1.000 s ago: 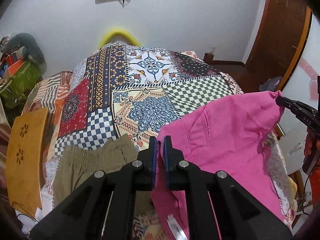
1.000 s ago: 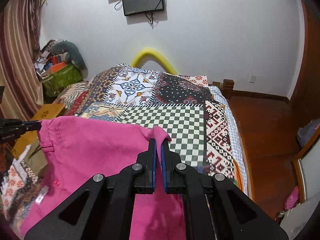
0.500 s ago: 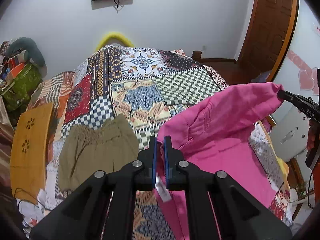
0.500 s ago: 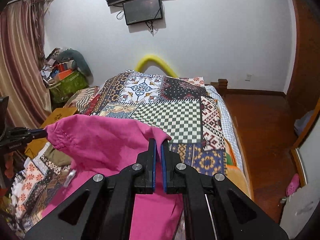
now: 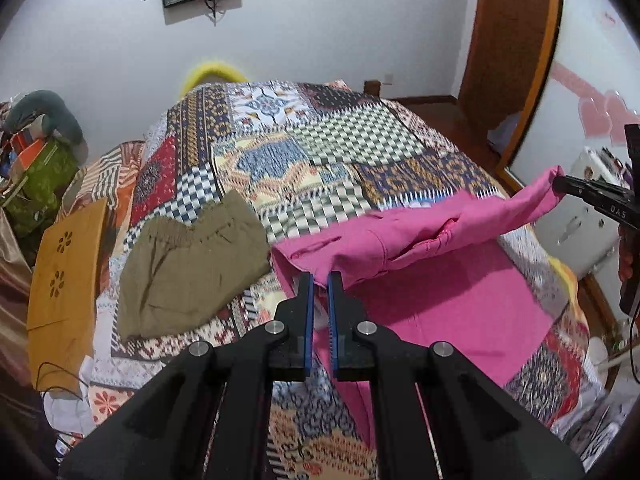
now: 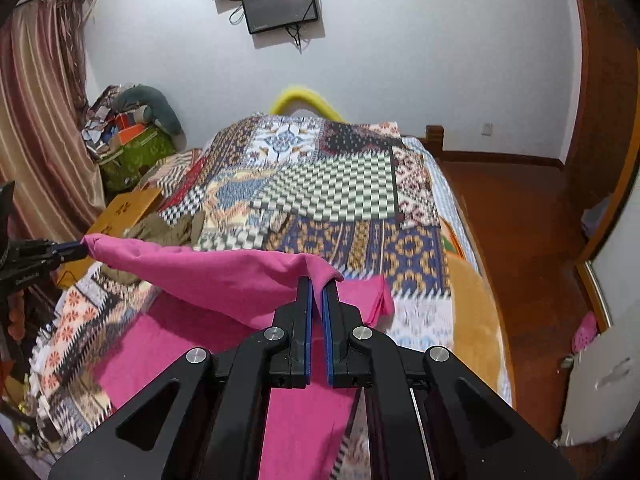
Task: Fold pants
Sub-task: 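Lift the held edge with both grippers and fold it over the other half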
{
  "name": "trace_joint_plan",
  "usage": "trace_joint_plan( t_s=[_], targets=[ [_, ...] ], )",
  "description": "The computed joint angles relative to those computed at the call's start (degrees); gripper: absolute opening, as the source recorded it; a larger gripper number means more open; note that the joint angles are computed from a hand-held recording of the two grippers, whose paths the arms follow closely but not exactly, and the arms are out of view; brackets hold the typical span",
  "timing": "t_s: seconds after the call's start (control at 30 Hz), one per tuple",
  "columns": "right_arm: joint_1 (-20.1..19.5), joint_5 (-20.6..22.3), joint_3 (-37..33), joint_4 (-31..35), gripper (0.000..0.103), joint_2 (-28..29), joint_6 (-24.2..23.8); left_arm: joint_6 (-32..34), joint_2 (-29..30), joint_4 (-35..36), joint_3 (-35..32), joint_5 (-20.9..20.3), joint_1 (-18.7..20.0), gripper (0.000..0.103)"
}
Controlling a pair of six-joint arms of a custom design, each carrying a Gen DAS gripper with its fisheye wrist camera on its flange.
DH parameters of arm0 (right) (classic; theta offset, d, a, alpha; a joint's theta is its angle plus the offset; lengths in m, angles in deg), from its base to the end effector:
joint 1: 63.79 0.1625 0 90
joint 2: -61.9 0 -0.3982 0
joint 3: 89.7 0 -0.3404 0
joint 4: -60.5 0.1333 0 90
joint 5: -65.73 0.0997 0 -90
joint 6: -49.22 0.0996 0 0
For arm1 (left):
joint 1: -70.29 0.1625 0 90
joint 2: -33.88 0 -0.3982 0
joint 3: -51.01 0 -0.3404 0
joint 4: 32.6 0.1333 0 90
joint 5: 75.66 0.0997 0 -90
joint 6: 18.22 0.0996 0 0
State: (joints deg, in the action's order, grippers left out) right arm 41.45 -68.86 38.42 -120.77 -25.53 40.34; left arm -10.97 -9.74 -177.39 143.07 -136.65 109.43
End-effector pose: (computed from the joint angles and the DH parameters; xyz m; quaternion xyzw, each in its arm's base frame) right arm 0.1647 -0.3635 0.3703 0.0163 -0.8520 0.4137 0.3206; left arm -0.3684 -0.5340 0.1070 0.4573 0.8517 -0.1427 0.2123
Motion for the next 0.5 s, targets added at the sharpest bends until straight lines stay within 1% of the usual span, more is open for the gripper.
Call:
trace_joint_plan(
  t_s=[0.13,0.2,0.33,0.5],
  targets=[
    [-0.9,0.0,3.3,0.6,0.004,-1.4,1.6,-1.3,-1.5,-0.1,4.0,-1.6,0.3,0.006],
    [-1.8,0.6,4.8,1.9,0.004,-2.2,3.1,-2.5,-1.9,0.3,5.4,-2.8,0.8,0.006],
    [-3.1,1.3,7.6,3.2,0.004,-3.4,5.4,-5.0,-2.2,1.0,7.3,-4.4,2.0,0.006],
    [-3.8,1.6,11.3,3.5,0.004,-4.5,8.1,-7.2,-3.3,1.7,9.8,-6.3,3.3,0.006]
  ],
)
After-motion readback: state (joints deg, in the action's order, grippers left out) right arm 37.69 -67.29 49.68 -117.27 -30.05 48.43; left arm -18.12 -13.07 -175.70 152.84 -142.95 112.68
